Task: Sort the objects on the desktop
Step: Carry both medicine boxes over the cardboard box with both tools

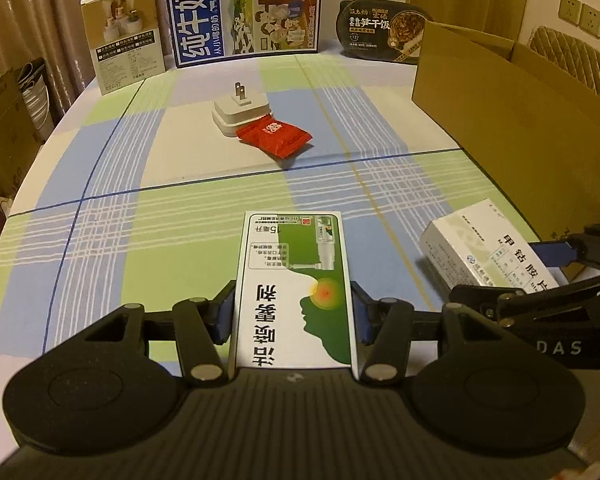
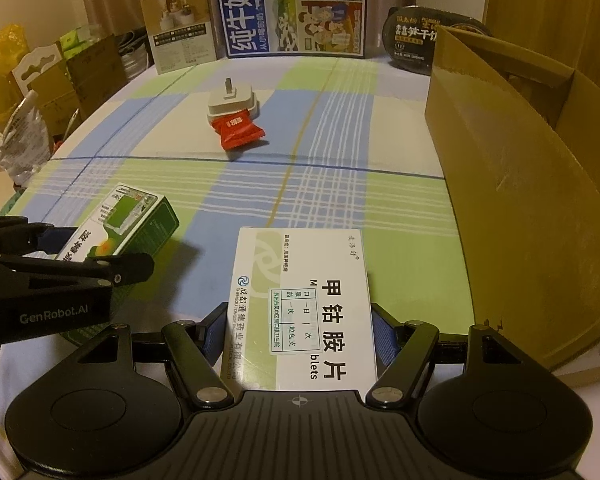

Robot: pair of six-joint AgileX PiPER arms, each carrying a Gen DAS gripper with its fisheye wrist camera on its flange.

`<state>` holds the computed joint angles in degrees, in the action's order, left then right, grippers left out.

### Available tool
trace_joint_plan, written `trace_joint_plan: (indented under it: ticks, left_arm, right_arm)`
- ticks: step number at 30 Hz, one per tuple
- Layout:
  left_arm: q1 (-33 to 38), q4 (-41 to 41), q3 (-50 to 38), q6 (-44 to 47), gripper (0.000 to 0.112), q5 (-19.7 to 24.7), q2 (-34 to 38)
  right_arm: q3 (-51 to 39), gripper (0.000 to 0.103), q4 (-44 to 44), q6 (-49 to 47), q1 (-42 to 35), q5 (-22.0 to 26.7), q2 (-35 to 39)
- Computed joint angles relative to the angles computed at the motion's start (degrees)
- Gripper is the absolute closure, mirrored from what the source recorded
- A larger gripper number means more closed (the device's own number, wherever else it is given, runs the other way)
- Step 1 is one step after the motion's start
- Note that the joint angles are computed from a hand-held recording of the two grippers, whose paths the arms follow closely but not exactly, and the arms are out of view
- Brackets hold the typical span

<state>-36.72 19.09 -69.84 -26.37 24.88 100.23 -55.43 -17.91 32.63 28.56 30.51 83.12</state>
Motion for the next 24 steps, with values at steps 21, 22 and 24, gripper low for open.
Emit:
trace_joint_plan:
  ticks: [21, 22, 24]
  left_arm:
    - [-2.5, 0.3, 1.9, -7.0, 0.062, 5.6, -10.4]
    - [-3.1, 1.6, 1.6, -8.0, 0.062, 6.4, -10.8]
    - [-3.6, 1.9, 0.8, -8.5, 0.062, 7.7, -11.5]
  right_arm:
    - [-5.6, 0.035, -4.5, 6.5, 3.7, 6.0, -7.3]
    - [-6.2, 0.035, -4.8, 6.5, 4.0, 6.6, -7.8]
    - [-7.3, 0.035, -5.0, 6.3, 4.2, 7.5, -8.6]
